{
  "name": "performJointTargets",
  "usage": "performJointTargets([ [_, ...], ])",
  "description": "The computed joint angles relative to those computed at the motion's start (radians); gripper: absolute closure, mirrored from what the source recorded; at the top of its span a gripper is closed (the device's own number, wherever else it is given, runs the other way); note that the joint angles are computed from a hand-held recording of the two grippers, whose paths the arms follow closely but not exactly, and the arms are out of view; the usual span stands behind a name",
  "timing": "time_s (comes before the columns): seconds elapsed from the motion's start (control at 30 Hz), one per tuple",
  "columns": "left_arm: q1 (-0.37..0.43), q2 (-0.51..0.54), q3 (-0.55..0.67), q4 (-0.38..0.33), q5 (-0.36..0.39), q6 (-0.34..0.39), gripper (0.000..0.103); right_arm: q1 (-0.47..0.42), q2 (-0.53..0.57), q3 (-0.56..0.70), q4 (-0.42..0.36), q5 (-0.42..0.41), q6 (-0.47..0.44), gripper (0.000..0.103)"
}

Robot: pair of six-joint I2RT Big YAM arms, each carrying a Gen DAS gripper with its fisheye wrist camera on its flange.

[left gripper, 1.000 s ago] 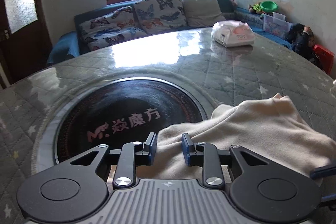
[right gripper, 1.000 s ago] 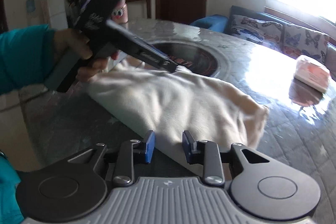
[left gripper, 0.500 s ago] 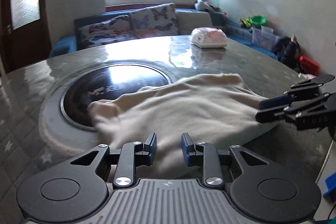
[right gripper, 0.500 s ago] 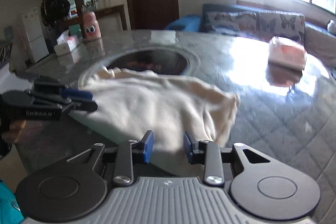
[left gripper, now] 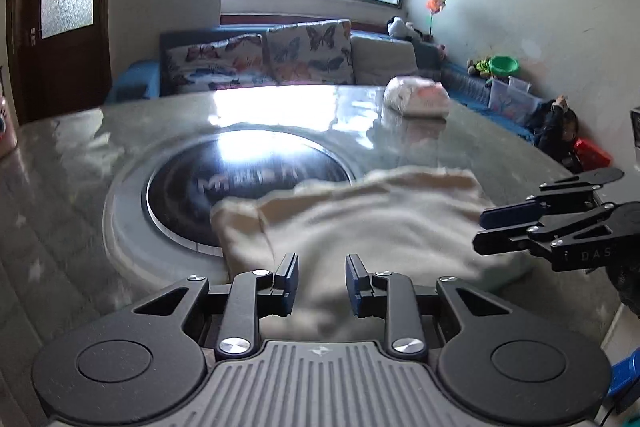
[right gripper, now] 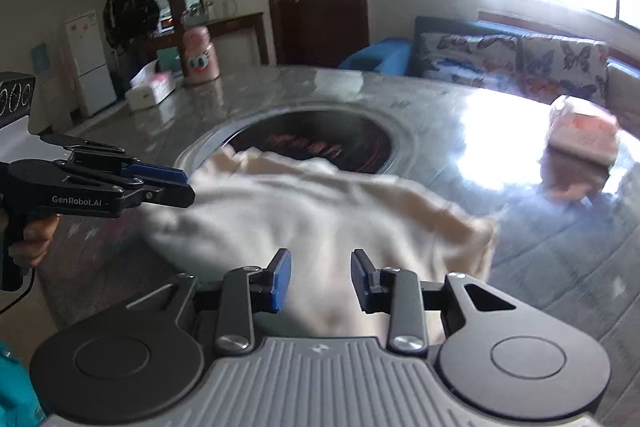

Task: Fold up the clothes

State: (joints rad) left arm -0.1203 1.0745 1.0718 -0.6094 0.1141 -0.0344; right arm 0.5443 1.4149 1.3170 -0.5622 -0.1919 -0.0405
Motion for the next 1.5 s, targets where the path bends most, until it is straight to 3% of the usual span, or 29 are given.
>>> performJointTargets([
  [0.23, 0.033, 0.163, 0.117, -0.008, -0.027, -0.003, 0.075, -0.047, 0.121, 0.125, -0.005, 0.032, 0.039, 0.070],
  [0.4, 0.074, 0.215, 0.138, -0.033, -0.029, -0.033, 0.075, -0.079, 0.179, 0.156, -0.039, 0.053, 0.072, 0.070],
  [0.47, 0.082, 0.220, 0.141, -0.041, -0.026, -0.041, 0.073, -0.092, 0.170, 0.135, -0.018, 0.033, 0.086, 0.070],
  [0.63, 0.064, 0.206, 0.144, -0.050, -0.055, -0.045, 0.069, -0.070, 0.125, 0.104, 0.011, 0.072, 0.049, 0.065],
  [0.8, 0.044, 0.155, 0.122, -0.045, -0.069, -0.051, 0.062, 0.000, 0.070, 0.073, 0.032, 0.040, -0.011, 0.054],
  [1.03, -0.013, 0.019, 0.020, -0.024, -0.092, -0.005, 0.054, 0.103, 0.057, 0.029, 0.066, 0.071, -0.077, 0.051],
  [1.23, -0.038, -0.005, -0.045, -0.027, -0.172, 0.003, 0.054, 0.147, 0.064, 0.005, 0.043, 0.137, -0.131, 0.051],
  [1.5, -0.010, -0.022, -0.054, -0.036, -0.135, -0.036, 0.054, 0.134, 0.049, 0.007, 0.048, 0.128, -0.056, 0.050],
])
